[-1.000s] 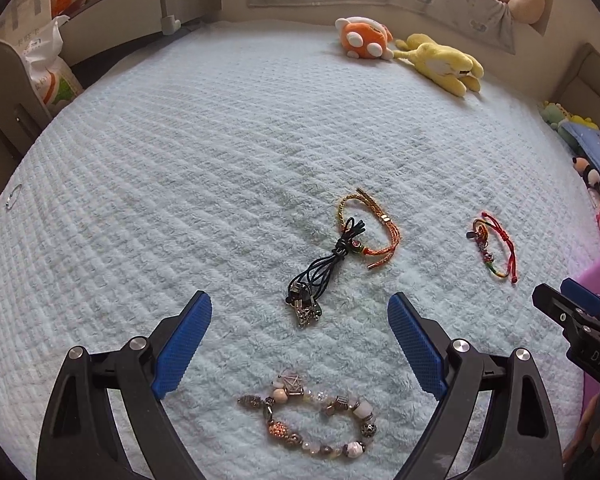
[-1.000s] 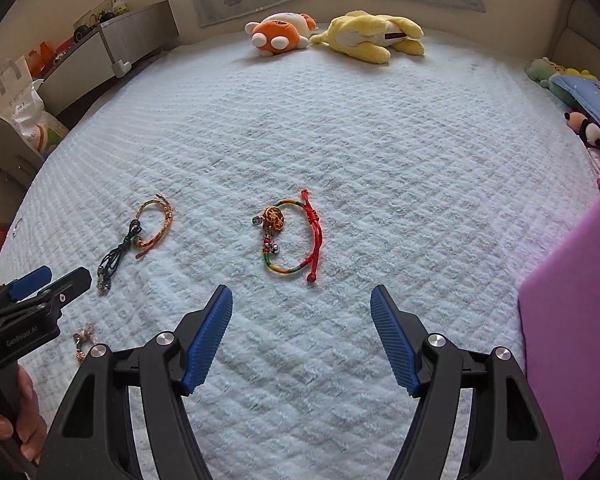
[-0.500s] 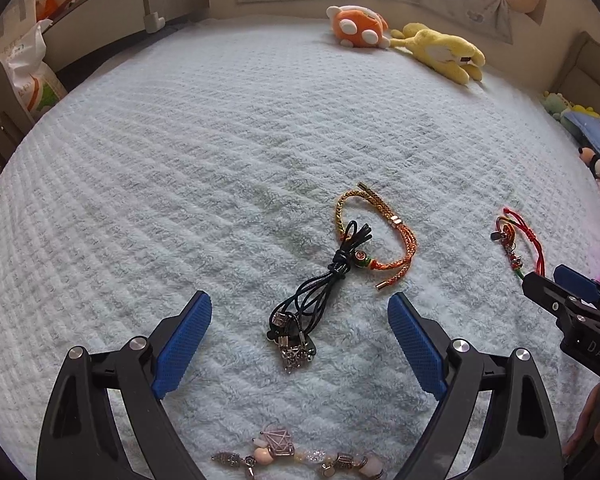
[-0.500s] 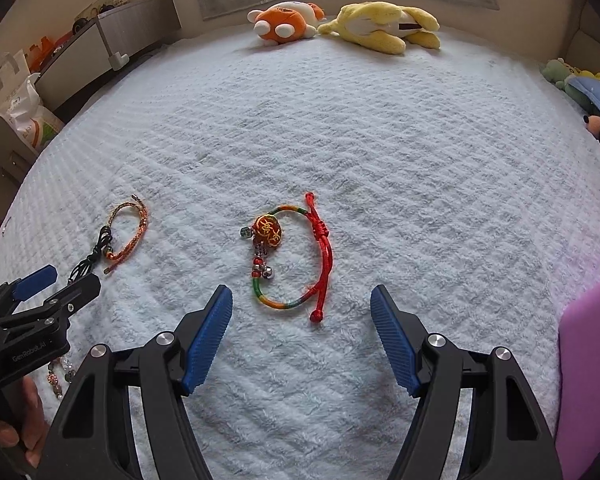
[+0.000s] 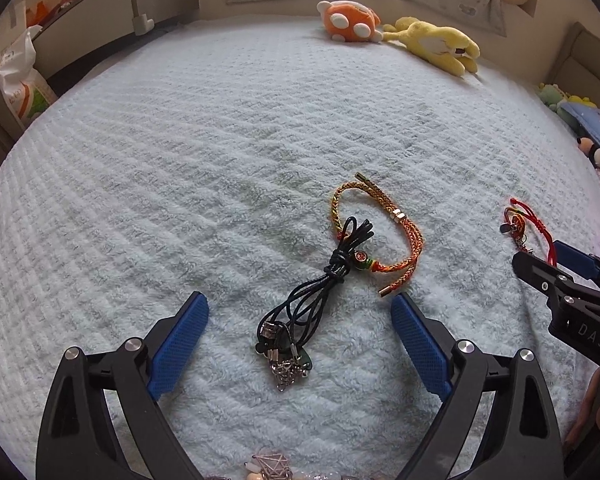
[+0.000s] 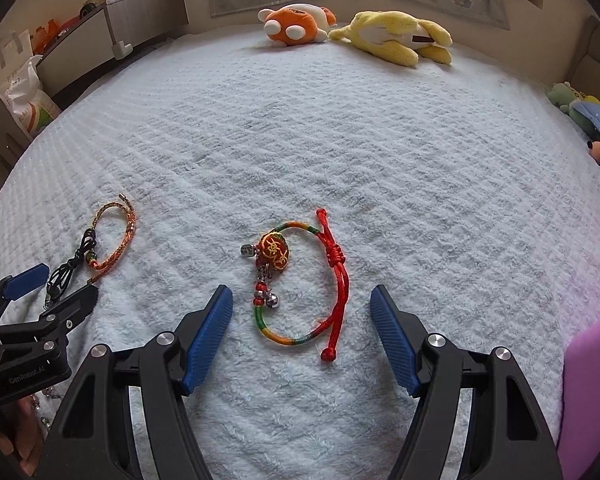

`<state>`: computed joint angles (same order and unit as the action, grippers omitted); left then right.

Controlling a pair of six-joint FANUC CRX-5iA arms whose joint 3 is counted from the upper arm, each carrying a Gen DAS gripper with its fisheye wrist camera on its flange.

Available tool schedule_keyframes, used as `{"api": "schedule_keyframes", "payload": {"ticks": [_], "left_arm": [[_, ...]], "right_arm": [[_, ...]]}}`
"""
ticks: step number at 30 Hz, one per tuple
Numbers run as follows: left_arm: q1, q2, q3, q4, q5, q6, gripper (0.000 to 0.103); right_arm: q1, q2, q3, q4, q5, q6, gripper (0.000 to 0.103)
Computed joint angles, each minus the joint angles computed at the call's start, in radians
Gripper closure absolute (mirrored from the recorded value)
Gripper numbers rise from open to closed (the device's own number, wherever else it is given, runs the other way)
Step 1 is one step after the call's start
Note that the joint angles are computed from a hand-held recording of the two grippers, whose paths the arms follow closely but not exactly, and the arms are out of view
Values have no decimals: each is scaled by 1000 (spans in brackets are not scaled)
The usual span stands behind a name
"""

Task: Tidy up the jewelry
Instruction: 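Lower left tool onto the black cord bracelet while right tool approaches the red string bracelet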

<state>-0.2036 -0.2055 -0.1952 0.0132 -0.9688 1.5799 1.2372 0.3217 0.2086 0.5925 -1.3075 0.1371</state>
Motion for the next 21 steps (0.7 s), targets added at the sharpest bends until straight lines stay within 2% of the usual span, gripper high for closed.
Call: {"api": "schedule_keyframes", "payload": {"ticks": [4, 7, 12, 17, 19, 20, 21], "left_arm": [[-3, -4, -8, -5, 13, 9, 12], [-9, -8, -12, -8, 14, 15, 16], [-17, -32, -22, -23, 13, 22, 43], [-24, -57, -33, -30, -3, 5, 66], [-14, -61, -35, -10, -12, -9, 77], [-2, -63, -41, 18, -15, -31, 88], [2, -64, -40, 26, -21, -40, 91]], "right_arm": [[-3, 9, 4, 5, 3, 10, 35], [-3, 13, 2, 9, 3, 13, 35], [2, 15, 4, 15, 3, 22, 43], [5, 21, 20, 4, 7, 51, 60], [5, 15, 17, -3, 17, 44, 71], [7, 11, 16, -6, 20, 38, 72], [7, 9, 16, -10, 22, 34, 75]]}}
